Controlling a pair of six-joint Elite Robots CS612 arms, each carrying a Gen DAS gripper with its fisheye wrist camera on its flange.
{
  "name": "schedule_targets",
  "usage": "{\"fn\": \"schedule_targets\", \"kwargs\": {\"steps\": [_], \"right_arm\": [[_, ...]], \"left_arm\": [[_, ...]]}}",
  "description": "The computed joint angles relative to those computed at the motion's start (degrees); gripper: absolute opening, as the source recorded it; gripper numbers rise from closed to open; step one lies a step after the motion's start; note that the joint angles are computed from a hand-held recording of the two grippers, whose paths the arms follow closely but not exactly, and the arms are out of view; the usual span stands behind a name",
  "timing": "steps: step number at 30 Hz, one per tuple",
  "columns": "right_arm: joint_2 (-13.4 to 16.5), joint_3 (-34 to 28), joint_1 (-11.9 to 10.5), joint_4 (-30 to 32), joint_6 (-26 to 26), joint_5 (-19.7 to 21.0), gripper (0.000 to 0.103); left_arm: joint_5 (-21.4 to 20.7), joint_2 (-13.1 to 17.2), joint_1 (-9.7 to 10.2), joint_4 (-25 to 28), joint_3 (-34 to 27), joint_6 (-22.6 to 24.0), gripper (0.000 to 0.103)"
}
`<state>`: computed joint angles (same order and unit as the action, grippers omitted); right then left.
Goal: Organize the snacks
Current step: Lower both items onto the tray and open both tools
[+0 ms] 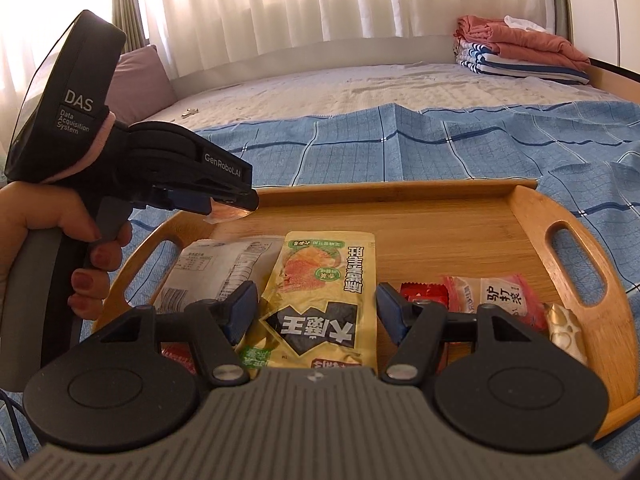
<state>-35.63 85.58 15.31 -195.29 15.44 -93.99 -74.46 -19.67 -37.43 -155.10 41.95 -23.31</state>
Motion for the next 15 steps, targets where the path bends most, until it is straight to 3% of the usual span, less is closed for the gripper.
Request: {"fn": "schedule_targets", "kwargs": {"steps": [15], "right_arm": [[0.6, -1.2, -0.7, 2.3, 2.6, 1.6, 0.068]], "left_arm": [[0.1, 0.6, 0.1, 1.0, -0.4, -0.4, 0.039]]}}
